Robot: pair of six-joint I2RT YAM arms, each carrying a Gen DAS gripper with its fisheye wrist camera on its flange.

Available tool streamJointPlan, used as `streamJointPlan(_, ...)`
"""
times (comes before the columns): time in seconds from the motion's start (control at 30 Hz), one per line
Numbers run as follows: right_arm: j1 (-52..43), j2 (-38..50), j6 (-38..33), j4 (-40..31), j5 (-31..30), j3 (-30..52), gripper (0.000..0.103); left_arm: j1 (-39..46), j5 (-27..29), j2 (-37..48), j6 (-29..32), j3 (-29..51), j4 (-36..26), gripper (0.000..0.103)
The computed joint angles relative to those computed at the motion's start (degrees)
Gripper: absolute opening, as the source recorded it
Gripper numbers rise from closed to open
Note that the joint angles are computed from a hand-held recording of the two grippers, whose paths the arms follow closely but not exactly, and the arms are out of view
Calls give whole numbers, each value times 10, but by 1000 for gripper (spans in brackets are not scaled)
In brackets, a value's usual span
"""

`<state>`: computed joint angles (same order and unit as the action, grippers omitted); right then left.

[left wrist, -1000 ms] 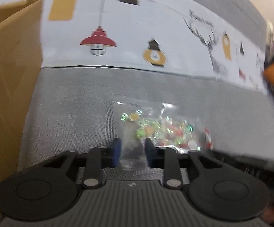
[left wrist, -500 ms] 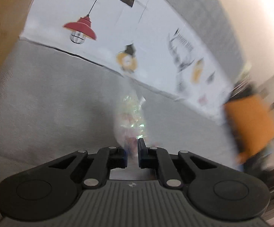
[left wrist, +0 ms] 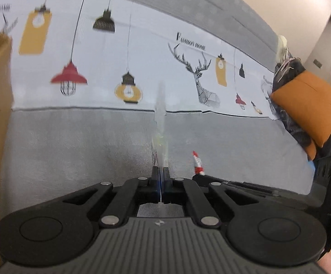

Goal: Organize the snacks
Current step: 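Carry the candy bag with the left tool while the right carries the coffee stick to the box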

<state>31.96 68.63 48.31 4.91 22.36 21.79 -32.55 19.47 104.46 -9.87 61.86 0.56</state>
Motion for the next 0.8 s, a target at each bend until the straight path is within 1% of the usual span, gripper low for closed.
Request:
streamJointPlan(0.07,43,-32,30,-49,46,10,9,10,13,-37,2,-24,-5,0)
streamJointPlan(0.13,103,-54,67,-108,107,31,9,25,35,-79,3,-54,-6,0)
streamJointPlan(0.23,184,-57,131,-187,178,75,9,49,52,-145,12,-80,-27,0)
streamJointPlan(0.3,242,-42,181,-245,229,119,9,73,71,-193,18,-93,-43,0)
streamJointPlan(0.4,311,-3,236,-317,289,201,9,118,101,-264,26,-104,-70,0)
streamJointPlan(0.47,344,30,247,-346,319,261,9,167,148,-307,22,-103,-96,0)
streamJointPlan(0.53,363,62,233,-358,342,322,9,220,185,-352,29,-103,-121,0)
streamJointPlan(0.6,377,99,194,-354,359,391,9,284,223,-392,47,-101,-145,0)
streamJointPlan(0.63,379,112,169,-345,362,418,10,314,245,-401,55,-94,-156,0)
streamJointPlan(0.7,382,150,97,-319,364,484,10,381,288,-410,72,-81,-170,0)
streamJointPlan(0.8,375,203,7,-282,349,567,10,468,340,-395,92,-59,-183,0)
